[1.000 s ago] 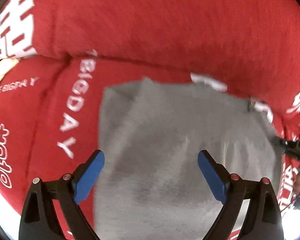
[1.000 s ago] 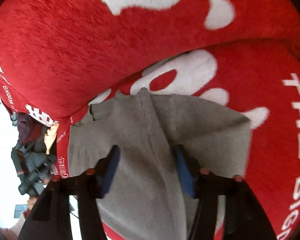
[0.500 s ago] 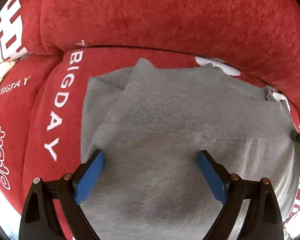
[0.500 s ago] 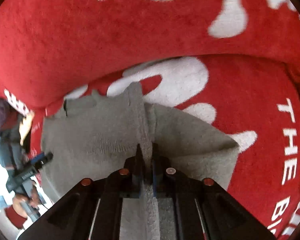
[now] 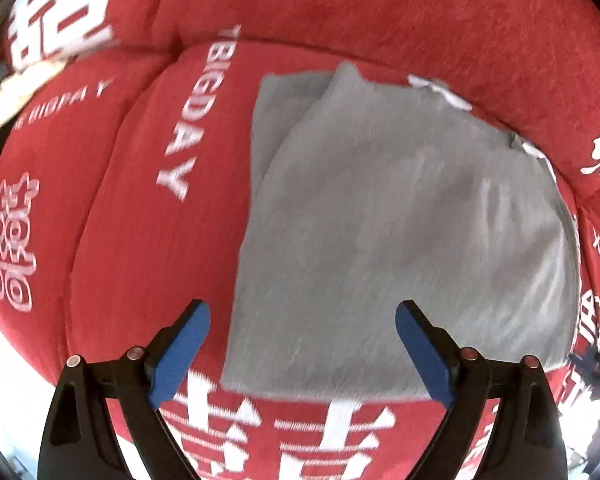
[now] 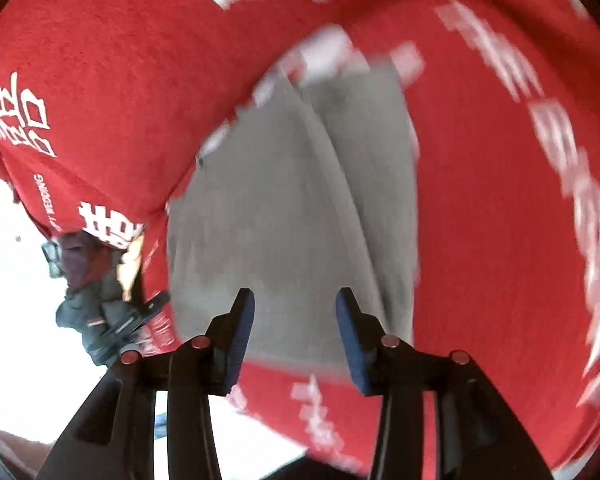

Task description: Fold small clothes

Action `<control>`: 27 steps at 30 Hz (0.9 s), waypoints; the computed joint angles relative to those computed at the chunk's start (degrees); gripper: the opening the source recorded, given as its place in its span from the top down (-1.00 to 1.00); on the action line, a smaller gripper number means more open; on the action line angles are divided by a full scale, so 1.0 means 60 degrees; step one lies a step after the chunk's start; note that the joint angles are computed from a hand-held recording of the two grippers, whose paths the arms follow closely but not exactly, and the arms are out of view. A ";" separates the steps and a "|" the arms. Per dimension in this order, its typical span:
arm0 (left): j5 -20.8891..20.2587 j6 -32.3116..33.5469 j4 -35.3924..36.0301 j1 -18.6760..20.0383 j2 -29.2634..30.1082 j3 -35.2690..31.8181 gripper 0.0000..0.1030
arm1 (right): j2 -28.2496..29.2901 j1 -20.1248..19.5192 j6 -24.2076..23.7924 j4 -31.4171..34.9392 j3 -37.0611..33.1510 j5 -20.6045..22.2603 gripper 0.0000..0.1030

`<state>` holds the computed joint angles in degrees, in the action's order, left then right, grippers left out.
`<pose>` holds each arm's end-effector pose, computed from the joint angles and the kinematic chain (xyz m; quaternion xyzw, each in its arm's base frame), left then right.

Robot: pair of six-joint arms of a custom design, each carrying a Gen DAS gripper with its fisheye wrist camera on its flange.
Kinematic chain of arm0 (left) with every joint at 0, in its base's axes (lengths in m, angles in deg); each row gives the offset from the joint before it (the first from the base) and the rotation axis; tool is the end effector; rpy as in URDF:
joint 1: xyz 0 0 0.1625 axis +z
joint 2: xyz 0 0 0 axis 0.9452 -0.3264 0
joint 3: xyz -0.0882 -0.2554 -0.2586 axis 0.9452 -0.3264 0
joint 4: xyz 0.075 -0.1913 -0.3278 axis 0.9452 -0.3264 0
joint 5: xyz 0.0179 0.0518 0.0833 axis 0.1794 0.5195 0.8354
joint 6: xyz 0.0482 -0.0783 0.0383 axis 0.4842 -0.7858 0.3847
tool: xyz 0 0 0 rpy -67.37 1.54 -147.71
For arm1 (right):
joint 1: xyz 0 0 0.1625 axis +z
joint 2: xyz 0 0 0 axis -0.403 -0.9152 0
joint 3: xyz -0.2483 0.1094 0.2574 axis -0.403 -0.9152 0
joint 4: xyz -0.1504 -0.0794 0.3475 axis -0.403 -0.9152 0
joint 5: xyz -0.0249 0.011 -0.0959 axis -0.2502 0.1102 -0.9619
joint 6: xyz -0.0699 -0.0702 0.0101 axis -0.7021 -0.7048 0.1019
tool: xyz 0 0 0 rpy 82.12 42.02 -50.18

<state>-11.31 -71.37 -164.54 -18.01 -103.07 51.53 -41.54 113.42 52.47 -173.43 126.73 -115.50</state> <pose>-0.2159 -0.6002 0.2906 -0.0088 0.9417 -0.0601 0.3310 0.1238 -0.5092 0.3868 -0.2210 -0.9670 0.1266 0.0045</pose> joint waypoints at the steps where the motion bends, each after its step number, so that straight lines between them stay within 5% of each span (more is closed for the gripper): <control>1: -0.0068 -0.0115 -0.0031 0.0025 -0.0163 0.0187 -0.83 | -0.0312 0.0004 0.0468 -0.0139 0.0514 0.0141 0.10; 8: -0.0563 0.0120 -0.0444 0.0313 -0.0874 0.1081 -0.83 | -0.1389 -0.0309 0.2643 -0.2560 0.2982 -0.0204 0.15; 10: -0.0672 0.0561 -0.0473 0.0359 -0.0975 0.1138 -0.83 | -0.1291 -0.0379 0.3173 -0.3419 0.3223 -0.0227 0.77; 11: -0.0709 0.0734 -0.0469 0.0370 -0.1031 0.1160 -0.83 | -0.1239 -0.0315 0.3236 -0.3506 0.3162 -0.0377 0.81; 15: -0.0757 0.1074 -0.0176 0.0433 -0.1545 0.1311 -0.83 | -0.1096 0.0188 0.2878 -0.3312 0.2870 -0.1510 0.80; 19: -0.0560 0.1322 -0.0060 0.0451 -0.2169 0.1495 -0.83 | -0.0556 0.0865 0.3883 -0.3569 0.2830 -0.2146 0.55; 21: -0.0330 0.1308 0.0035 0.0465 -0.2430 0.1651 -0.83 | -0.0096 0.1346 0.3675 -0.3939 0.2732 -0.1745 -0.15; 27: -0.0224 0.0939 -0.0234 0.0665 -0.2889 0.2063 -0.83 | 0.2783 0.1977 0.3506 -0.5500 0.2108 0.1338 -0.21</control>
<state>-12.65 -65.74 -165.95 -14.02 -120.40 63.91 -24.85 125.28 73.51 -206.42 139.38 -107.47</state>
